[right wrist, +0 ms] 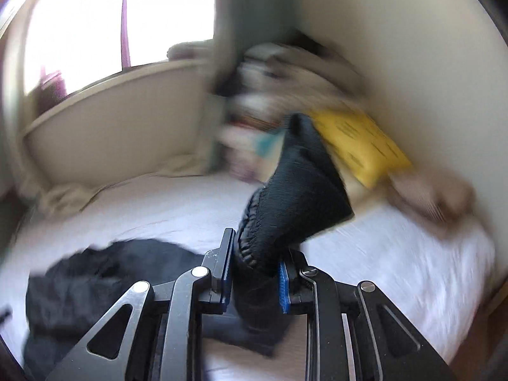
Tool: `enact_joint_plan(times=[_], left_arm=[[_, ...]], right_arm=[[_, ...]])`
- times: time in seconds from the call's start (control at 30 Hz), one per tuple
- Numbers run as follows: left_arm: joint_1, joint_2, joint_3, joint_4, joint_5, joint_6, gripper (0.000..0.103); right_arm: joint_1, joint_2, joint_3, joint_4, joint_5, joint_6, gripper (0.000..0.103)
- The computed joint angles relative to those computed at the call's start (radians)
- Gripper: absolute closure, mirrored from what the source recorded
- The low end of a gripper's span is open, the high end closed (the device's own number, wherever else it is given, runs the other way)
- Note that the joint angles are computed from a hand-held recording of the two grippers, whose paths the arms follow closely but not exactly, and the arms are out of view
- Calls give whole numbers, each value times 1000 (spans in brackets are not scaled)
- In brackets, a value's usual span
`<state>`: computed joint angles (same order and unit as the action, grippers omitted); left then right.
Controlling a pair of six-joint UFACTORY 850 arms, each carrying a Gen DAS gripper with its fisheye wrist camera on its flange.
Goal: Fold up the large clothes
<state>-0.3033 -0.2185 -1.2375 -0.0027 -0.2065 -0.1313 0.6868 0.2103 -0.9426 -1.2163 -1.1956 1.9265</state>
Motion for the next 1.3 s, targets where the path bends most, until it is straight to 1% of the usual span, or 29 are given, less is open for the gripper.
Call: enact_joint_plan(times=[0.07,0.1,0.13,0.2,0.27,0.33,0.4,0.5,0.53,0.57,0.6,0.67,0.73,0.77,0.8,0.83,0.87,0.9,0.93,1.0,1.07,1.13,1.2,1.3], left_arm=[[-2,-6,-3,10,-5,-10,1],[-2,-10,-6,5,-9,-6,1],[-2,-12,-8,-11,-11,8,1],[-1,-15,-10,-58,-15,55,1],[-2,-19,-13,-74,-17,74,1],[1,-27,-21,-148,-32,145,1],[7,-40,-33,-247,-55,231,1],[14,-56,-49,-349,-87,322,1],[15,-61,-53,-376,-98,347,1],[17,-65,-58,-398,-107,366,1],[19,-69,-62,-428,-121,392,1],[25,-75,-68,-492,-146,445,1],[28,-79,-72,-538,-167,479,1],[29,-80,-72,-553,-173,489,1],[30,-84,-73,-577,-186,508,1],[30,-88,-75,-595,-201,523,1],[30,-94,-79,-618,-224,543,1],[29,-100,-83,-644,-247,564,2],[30,-109,-88,-677,-276,591,2],[31,-132,-99,-755,-360,657,4],[22,-166,-124,-771,-434,672,9],[7,-206,-162,-741,-485,651,19],[-7,-238,-196,-733,-517,650,25],[-26,-279,-235,-718,-530,635,26]], right_arm=[[35,-103,-91,-34,63,-97,85],[46,-163,-143,-31,111,-164,86],[53,-199,-173,-24,136,-206,87],[66,-312,-262,10,218,-331,88],[77,-394,-325,50,258,-418,89],[77,-471,-385,109,296,-502,89],[80,-543,-435,170,314,-582,89],[71,-602,-477,271,358,-672,88],[65,-608,-483,305,379,-698,84],[56,-607,-482,364,421,-737,73],[52,-602,-479,401,443,-758,66],[52,-563,-447,404,493,-720,35],[45,-492,-390,347,567,-607,25],[32,-455,-360,350,631,-575,24],[11,-404,-317,352,722,-525,24],[-7,-371,-290,323,773,-454,23],[-18,-341,-265,270,794,-363,21],[-28,-313,-245,210,789,-270,21],[-33,-299,-235,171,771,-218,21],[-46,-267,-214,112,699,-132,21],[-71,-262,-215,103,686,-88,21],[-89,-244,-201,91,692,-42,21],[-93,-229,-189,74,688,-13,21],[-94,-226,-188,70,669,-17,21]])
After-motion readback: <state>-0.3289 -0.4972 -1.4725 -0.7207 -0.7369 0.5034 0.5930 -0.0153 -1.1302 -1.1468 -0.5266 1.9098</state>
